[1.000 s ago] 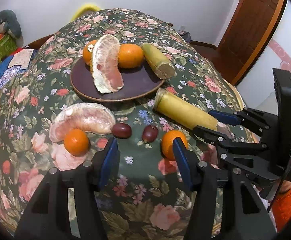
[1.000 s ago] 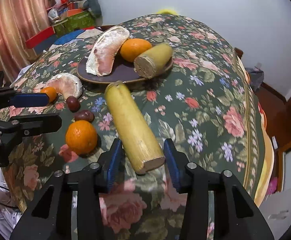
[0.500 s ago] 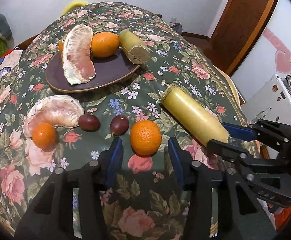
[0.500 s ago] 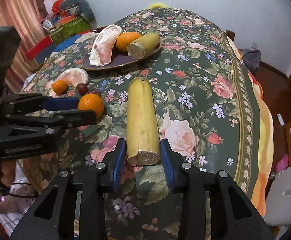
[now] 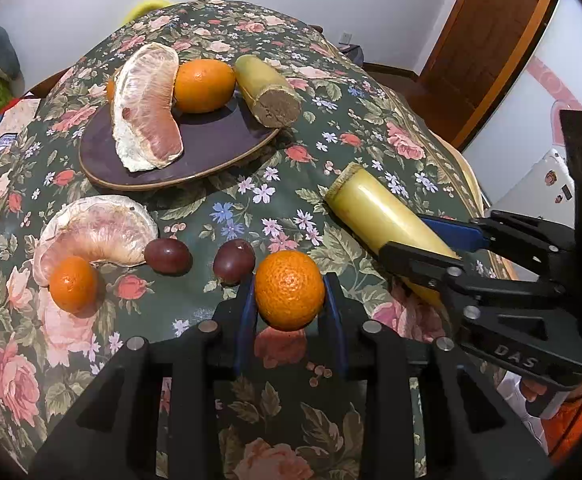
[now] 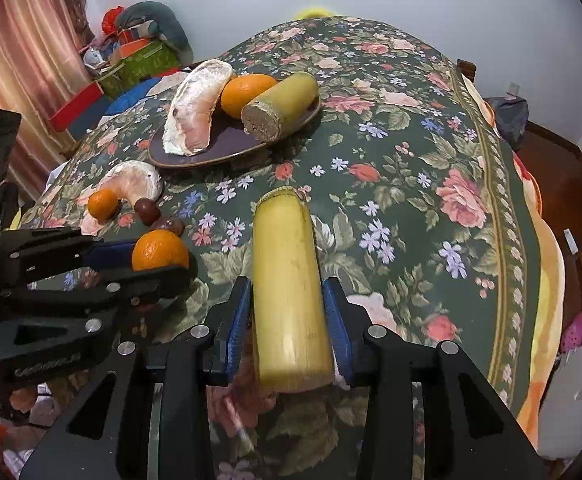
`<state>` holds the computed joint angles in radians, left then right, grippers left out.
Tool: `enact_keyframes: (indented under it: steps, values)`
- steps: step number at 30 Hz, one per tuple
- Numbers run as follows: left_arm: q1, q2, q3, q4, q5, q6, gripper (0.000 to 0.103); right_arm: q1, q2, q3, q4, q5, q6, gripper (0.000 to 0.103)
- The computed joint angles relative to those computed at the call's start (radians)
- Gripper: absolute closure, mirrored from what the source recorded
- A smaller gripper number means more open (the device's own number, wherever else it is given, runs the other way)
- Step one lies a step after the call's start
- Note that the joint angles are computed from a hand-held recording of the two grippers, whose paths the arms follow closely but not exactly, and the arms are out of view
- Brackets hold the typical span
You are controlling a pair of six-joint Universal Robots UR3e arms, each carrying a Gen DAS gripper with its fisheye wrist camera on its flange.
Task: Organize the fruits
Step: 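Grasp a yellow stalk piece with the right tool while the left grasps a tangerine, then lower the stalk piece onto the plate with the right tool while the left places the tangerine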
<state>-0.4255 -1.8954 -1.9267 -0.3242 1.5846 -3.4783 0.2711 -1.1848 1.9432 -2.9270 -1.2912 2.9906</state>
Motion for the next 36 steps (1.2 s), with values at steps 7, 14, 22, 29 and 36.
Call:
enact_keyframes:
  steps: [7,14,22,29,36]
  values:
    - [0.015,0.063,-0.044,0.014,0.012,-0.004,0.071,0.031,0.007,-0.011,-0.029,-0.043,0.025,0.07]
    - [0.055,0.19,-0.116,0.014,0.029,0.011,0.071,0.028,-0.048,-0.001,-0.058,-0.012,0.087,0.07]
    - [0.133,0.316,-0.194,0.015,0.025,0.035,0.071,0.066,-0.06,-0.064,-0.061,-0.032,0.123,0.07]
    - [0.214,0.354,-0.215,0.018,-0.001,0.07,0.071,0.099,0.004,-0.182,-0.064,-0.046,0.168,0.07]
    - [0.287,0.337,-0.199,0.03,-0.027,0.117,0.071,0.131,0.122,-0.359,-0.027,-0.058,0.198,0.07]
